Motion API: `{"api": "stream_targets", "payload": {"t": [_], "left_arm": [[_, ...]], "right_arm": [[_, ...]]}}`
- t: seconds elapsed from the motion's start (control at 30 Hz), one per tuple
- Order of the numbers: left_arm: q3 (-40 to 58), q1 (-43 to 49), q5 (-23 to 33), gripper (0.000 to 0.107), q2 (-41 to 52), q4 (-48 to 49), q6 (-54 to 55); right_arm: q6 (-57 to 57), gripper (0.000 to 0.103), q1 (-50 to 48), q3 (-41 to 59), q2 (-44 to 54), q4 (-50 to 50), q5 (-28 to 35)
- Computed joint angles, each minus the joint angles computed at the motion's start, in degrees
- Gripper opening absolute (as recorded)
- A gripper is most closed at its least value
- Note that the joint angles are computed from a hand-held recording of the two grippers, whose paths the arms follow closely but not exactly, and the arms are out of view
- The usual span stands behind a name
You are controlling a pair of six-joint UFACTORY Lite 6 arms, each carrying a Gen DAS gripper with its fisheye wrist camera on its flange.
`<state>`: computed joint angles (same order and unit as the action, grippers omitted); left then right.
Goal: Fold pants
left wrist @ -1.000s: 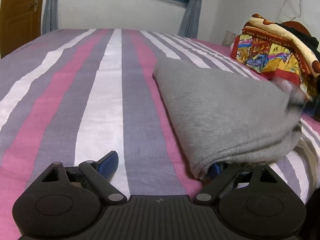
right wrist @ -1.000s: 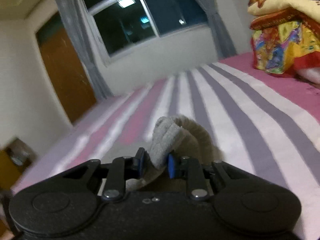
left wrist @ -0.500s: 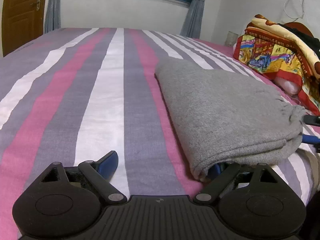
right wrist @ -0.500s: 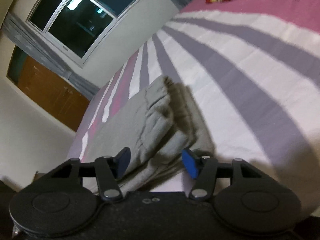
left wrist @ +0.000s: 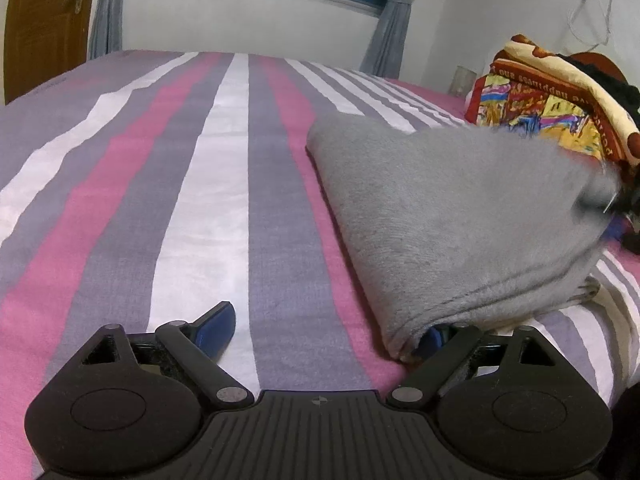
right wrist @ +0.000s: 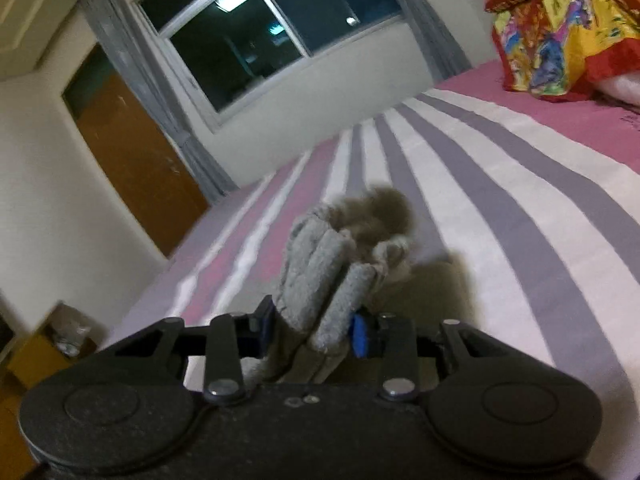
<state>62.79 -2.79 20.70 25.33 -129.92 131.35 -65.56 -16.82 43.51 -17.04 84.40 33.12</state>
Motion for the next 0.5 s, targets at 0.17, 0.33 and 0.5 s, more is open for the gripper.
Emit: {"api": "stream_targets", "payload": {"t": [0.17, 0.33, 0.5], "left_arm": [[0.2, 0.0, 0.0, 0.092, 0.2, 0.1, -0.7], [0.7, -0.3, -0.4, 0.093, 0.7, -0.6, -0.1], [1.1, -0.6, -0.6, 0.095, 1.2, -2.4, 1.4]], "right_arm": [[2.9, 0.036, -1.1, -0.9, 7.3, -2.5, -0.3], [-5.0, 0.036, -5.8, -6.8, -2.9, 3.2, 5.7], [-0.8, 0.037, -3.0, -6.5, 2.1, -2.4, 0.3]]}}
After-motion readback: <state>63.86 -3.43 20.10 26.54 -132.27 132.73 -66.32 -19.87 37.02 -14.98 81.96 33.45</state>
